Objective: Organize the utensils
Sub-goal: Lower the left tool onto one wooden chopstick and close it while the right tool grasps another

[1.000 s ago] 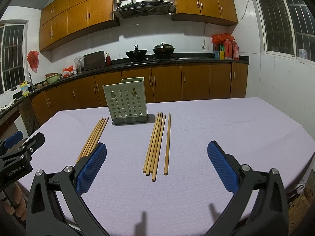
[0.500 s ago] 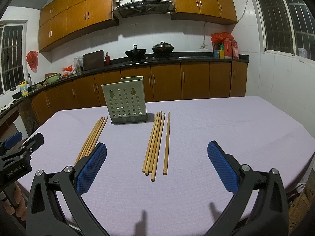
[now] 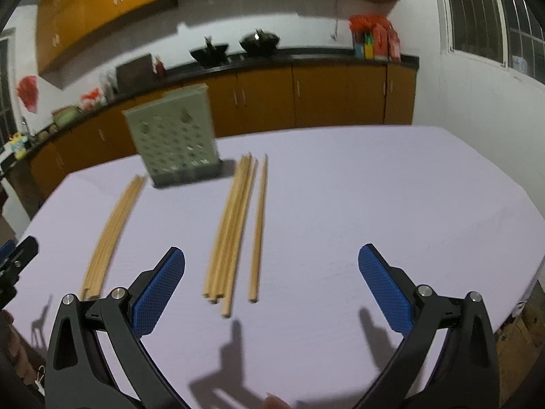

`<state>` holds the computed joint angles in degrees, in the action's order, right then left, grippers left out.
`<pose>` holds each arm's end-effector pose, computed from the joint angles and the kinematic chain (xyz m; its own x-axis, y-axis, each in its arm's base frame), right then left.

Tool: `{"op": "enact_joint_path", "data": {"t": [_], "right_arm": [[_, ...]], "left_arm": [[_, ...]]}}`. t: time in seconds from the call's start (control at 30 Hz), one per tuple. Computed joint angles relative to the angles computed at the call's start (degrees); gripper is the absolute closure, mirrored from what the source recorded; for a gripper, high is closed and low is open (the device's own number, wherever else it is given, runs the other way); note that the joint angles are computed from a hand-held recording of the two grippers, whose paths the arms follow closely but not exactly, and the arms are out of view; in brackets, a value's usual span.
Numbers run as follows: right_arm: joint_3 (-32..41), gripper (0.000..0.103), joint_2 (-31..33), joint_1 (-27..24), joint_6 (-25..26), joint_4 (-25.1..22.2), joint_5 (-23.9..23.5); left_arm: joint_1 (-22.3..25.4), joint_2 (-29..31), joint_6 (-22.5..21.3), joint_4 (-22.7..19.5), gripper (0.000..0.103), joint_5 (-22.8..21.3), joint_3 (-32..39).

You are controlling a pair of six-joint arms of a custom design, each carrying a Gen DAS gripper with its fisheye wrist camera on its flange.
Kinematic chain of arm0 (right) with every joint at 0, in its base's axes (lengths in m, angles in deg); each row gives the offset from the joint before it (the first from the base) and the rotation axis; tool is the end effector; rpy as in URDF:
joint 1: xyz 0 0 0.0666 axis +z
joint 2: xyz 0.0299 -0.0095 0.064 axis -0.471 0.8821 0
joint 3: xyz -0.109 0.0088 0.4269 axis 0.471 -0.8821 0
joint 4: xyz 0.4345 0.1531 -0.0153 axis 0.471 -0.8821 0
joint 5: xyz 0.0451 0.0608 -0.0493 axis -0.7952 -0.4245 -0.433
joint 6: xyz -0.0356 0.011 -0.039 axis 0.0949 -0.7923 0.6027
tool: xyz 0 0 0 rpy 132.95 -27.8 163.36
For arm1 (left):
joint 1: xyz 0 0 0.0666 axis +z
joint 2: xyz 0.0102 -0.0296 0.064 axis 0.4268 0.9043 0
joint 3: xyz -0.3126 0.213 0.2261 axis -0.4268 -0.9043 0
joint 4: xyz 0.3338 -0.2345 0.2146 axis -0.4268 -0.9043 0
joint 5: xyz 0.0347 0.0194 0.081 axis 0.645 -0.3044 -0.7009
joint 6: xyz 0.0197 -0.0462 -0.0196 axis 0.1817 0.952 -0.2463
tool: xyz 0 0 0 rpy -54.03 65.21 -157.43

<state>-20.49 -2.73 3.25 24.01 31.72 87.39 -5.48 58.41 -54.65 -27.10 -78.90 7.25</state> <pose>0.3565 0.1901 0.3208 -0.5084 0.3263 -0.7969 0.4216 0.9013 0.1002 0.4578 -0.2663 0.3296 -0.5233 0.1211 -0.8435 0.3082 0.9498 -0.0548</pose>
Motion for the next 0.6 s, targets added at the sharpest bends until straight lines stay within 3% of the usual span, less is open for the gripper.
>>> {"op": "enact_joint_path", "data": {"t": [0.13,0.2,0.23,0.3,0.37,0.47,0.6], "right_arm": [[1.1,0.035,2.5,-4.4,0.1,-0.9,-6.9],[2.2,0.042,4.4,-6.4,0.0,-1.5,-10.7],[2.3,0.047,4.6,-6.8,0.2,-1.7,-11.6],[2.8,0.05,5.7,-7.8,0.8,-1.4,-13.8],[3.2,0.053,6.6,-8.6,1.4,-1.5,-15.4],[4.1,0.059,8.1,-9.3,1.9,-2.1,-17.8],[4.7,0.065,9.1,-9.7,3.4,-1.8,-17.1]], "left_arm": [[1.4,3.4,0.9,-4.3,0.01,0.7,3.3],[1.7,4.9,0.5,-5.9,0.027,1.3,4.9],[1.9,5.8,0.2,-7.3,0.031,2.0,5.9],[2.1,7.3,-0.2,-8.9,0.043,4.1,7.3],[2.2,8.5,-0.8,-10.1,0.046,5.9,8.4],[1.7,10.4,-2.5,-12.6,0.054,5.8,10.3],[1.5,12.9,-3.5,-16.7,0.069,5.6,12.9]]}}
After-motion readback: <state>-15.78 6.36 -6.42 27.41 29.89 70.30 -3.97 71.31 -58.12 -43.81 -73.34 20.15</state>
